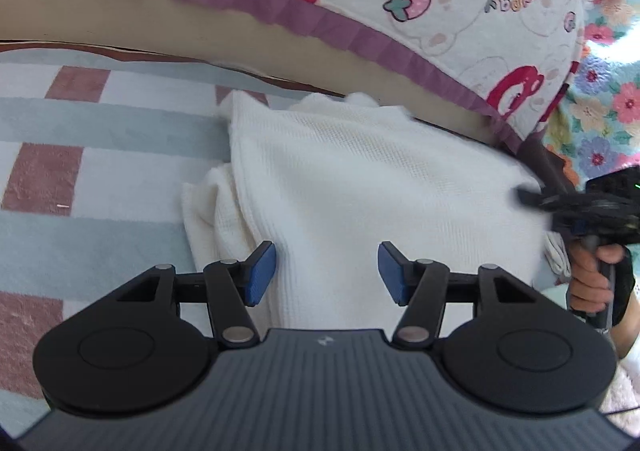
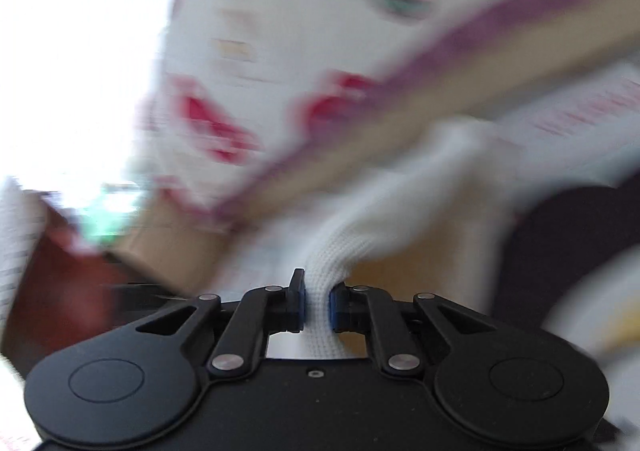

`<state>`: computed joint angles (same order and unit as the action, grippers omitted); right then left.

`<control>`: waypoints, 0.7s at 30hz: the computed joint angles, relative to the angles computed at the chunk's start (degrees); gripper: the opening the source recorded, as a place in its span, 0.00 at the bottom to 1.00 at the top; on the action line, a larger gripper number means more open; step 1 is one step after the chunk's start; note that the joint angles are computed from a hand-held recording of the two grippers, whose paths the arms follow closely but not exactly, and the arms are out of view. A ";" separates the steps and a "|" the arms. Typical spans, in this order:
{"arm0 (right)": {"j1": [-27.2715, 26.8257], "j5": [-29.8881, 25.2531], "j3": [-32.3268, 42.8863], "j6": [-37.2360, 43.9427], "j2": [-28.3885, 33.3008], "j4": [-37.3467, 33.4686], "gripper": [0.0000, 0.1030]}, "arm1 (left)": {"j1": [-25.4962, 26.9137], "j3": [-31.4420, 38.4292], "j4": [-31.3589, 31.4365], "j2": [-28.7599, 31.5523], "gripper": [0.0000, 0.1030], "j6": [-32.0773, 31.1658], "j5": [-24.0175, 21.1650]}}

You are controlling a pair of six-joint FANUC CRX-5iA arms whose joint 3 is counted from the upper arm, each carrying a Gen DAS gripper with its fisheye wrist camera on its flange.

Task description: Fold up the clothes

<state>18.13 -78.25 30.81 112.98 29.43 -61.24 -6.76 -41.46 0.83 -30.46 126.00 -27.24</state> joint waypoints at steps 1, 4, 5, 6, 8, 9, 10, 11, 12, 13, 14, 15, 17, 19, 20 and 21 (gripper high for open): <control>1.60 0.58 0.81 -6.57 0.61 6.34 0.15 | 0.51 -0.30 1.80 0.04 0.55 -2.16 -0.15; 1.91 -1.12 2.09 -17.21 3.31 10.42 0.18 | 1.53 -0.94 5.00 -0.01 0.55 -6.32 -0.04; 1.73 -1.50 2.38 -18.37 3.62 10.09 0.17 | 1.76 -1.14 5.63 -0.04 0.56 -7.03 0.26; 1.80 -1.30 2.35 -18.41 3.40 10.12 0.18 | 1.95 -1.40 6.36 -0.03 0.56 -7.63 0.90; 2.34 -0.48 2.11 -17.90 2.62 10.85 0.18 | 1.71 -0.72 4.56 0.26 0.56 -5.78 1.57; 2.37 -0.29 2.11 -17.63 2.38 10.75 0.18 | 1.81 -0.53 4.57 0.46 0.56 -6.09 2.07; 2.00 -0.50 2.18 -17.29 2.41 9.81 0.20 | 2.19 -0.75 6.01 0.66 0.57 -7.95 2.87; 1.51 -0.90 2.22 -17.07 2.59 8.60 0.20 | 2.41 -0.17 6.19 1.41 0.60 -8.88 2.60; 0.94 -1.35 2.35 -17.13 2.89 7.25 0.20 | 2.58 0.83 5.72 2.44 0.61 -9.35 1.77; 0.49 -1.66 2.33 -17.28 3.13 5.97 0.20 | 2.70 1.88 5.16 3.49 0.61 -9.70 0.90; 0.13 -1.91 2.19 -17.37 3.31 4.85 0.20 | 2.83 2.78 5.57 4.87 0.62 -11.25 0.27; -0.14 -2.05 2.09 -17.44 3.49 3.82 0.20 | 2.57 4.41 4.38 6.70 0.62 -11.13 -0.95; -0.45 -2.14 1.99 -17.39 3.91 2.02 0.21 | 1.37 8.59 -1.69 10.31 0.63 -5.52 -4.51; -0.70 -2.65 2.28 -16.95 4.49 0.75 0.23 | 2.66 7.21 1.51 11.48 0.64 -7.46 -2.37; -0.79 -2.67 2.30 -16.58 4.66 0.27 0.25 | 3.14 6.29 2.88 11.75 0.68 -8.05 -0.87; -0.86 -2.67 2.32 -16.25 4.87 -0.26 0.26 | 3.42 5.50 3.60 11.95 0.69 -7.92 0.64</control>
<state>17.27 -80.92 33.12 96.74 34.30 -61.50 -3.35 -35.96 4.43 -18.51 118.08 -26.60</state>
